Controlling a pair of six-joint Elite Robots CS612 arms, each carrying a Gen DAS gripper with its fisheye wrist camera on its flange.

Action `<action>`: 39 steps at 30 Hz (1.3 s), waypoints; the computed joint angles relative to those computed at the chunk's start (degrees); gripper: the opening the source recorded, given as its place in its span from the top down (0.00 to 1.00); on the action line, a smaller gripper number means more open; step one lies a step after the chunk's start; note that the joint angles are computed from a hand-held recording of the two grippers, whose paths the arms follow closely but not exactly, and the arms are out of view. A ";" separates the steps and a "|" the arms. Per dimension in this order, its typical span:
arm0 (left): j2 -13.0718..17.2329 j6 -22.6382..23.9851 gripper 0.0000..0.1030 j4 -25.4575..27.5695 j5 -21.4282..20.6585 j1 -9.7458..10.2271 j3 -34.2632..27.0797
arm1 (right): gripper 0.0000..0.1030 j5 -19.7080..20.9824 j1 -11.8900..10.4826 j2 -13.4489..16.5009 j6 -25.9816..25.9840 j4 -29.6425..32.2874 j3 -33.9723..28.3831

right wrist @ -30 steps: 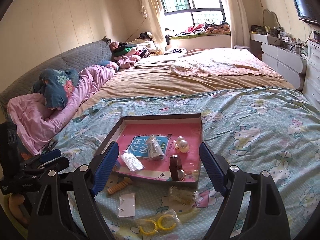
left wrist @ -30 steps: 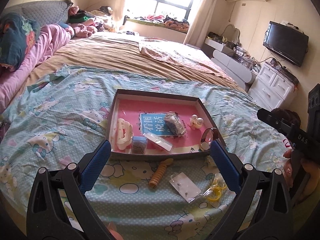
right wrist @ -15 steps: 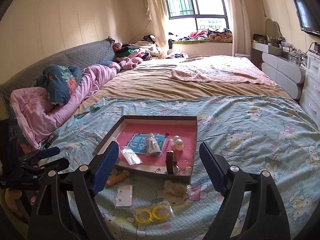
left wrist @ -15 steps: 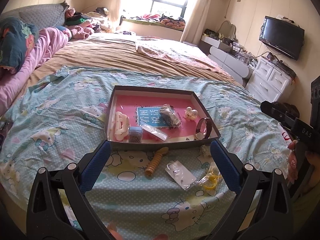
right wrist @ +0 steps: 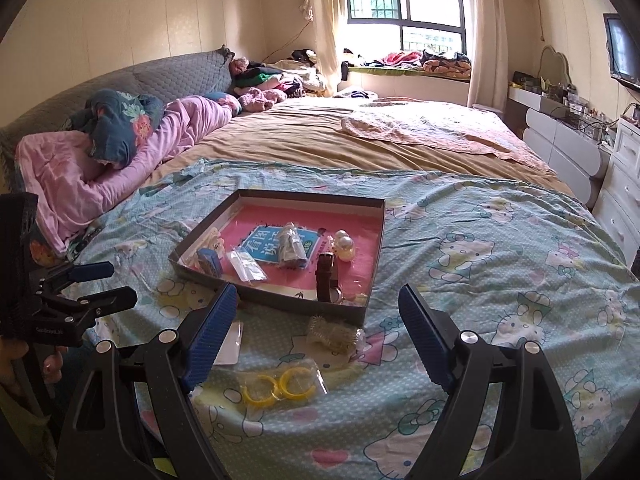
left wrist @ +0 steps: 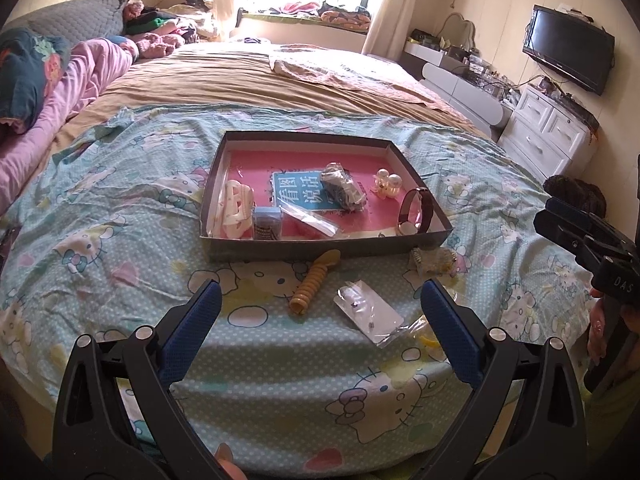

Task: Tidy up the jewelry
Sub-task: 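Withdraw both open tools from the tray toward the remaining items, then grasp the clear stud-earring card with the left tool while the right tool grasps the bagged yellow bangles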

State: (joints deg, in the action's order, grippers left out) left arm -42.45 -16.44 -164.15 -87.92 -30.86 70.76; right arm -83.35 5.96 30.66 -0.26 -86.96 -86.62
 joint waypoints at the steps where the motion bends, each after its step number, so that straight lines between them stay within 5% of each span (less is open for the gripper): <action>1: 0.11 0.16 0.10 0.56 -0.10 -0.09 -0.10 | 0.21 -0.34 0.07 0.19 -0.42 0.28 -0.13; 15: 1.77 3.37 0.10 6.69 -2.46 -1.09 -1.88 | 0.21 -0.39 -0.37 1.73 -1.83 4.83 -0.50; 26: 3.41 0.87 0.10 9.13 -6.06 -0.45 -3.80 | 0.21 1.79 -0.65 2.99 -3.36 8.35 -0.70; 39: 6.69 -7.44 0.35 11.95 -18.66 1.73 -8.22 | 0.21 4.72 0.61 4.03 -9.86 9.74 0.18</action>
